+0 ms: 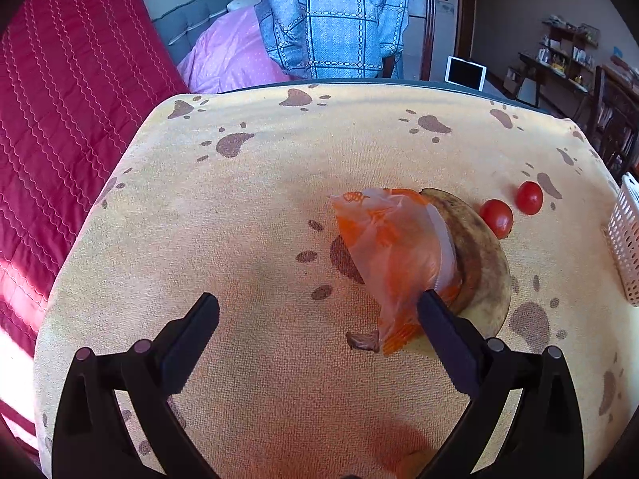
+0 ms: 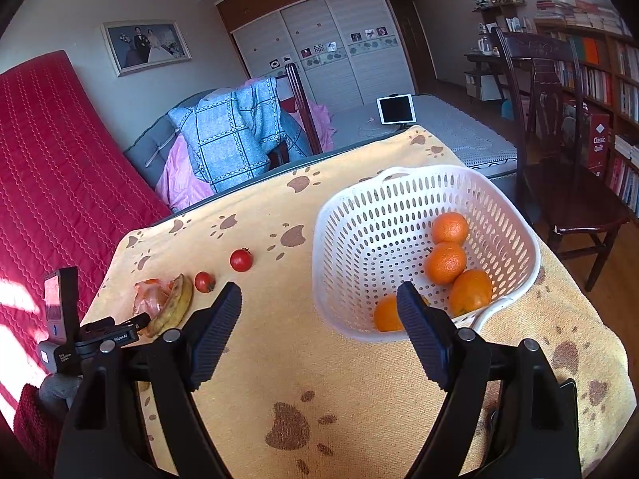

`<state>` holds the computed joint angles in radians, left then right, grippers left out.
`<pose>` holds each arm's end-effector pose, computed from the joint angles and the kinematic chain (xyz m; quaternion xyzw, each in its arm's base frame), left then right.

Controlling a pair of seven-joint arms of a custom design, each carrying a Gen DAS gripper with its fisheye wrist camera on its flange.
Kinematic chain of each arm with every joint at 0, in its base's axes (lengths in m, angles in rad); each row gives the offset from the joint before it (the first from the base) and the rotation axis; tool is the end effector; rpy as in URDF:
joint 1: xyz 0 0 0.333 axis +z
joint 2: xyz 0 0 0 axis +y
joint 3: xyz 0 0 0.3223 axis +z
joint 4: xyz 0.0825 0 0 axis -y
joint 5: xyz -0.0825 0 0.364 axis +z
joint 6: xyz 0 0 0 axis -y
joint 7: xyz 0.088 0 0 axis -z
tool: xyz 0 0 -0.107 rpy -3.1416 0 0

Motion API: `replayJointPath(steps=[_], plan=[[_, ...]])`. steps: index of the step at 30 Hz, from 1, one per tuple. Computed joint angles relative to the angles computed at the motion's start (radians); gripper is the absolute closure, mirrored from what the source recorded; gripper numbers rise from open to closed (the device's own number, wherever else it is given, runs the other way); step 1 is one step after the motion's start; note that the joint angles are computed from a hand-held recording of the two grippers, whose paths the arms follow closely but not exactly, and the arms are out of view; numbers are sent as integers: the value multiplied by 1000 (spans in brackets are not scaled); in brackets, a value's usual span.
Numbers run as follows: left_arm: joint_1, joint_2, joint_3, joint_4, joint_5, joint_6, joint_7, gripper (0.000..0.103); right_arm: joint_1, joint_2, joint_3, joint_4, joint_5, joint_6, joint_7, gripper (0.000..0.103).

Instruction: Organize fruits

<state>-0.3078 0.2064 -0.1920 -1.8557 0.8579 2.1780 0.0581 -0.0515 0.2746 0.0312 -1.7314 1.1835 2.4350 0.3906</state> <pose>0.5542 -0.2622 0.4490 -0.8208 0.4572 -0.1304 0.3166 0.6567 -0.0130 0.4830 -0.7228 0.4965 -0.0902 0.4722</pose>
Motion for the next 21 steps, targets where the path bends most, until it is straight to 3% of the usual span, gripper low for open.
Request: replayJointPath(steps=[5, 8, 21], plan=[[-5, 24, -11, 26, -45, 0, 40, 5, 0, 0, 1, -1, 3, 1, -2, 22], [-37, 52, -10, 69, -17, -67, 42, 5, 0, -1, 0, -2, 3, 0, -1, 22], [-55, 85, 2, 121, -35, -48, 106, 5, 2, -1, -1, -5, -2, 0, 0, 22]])
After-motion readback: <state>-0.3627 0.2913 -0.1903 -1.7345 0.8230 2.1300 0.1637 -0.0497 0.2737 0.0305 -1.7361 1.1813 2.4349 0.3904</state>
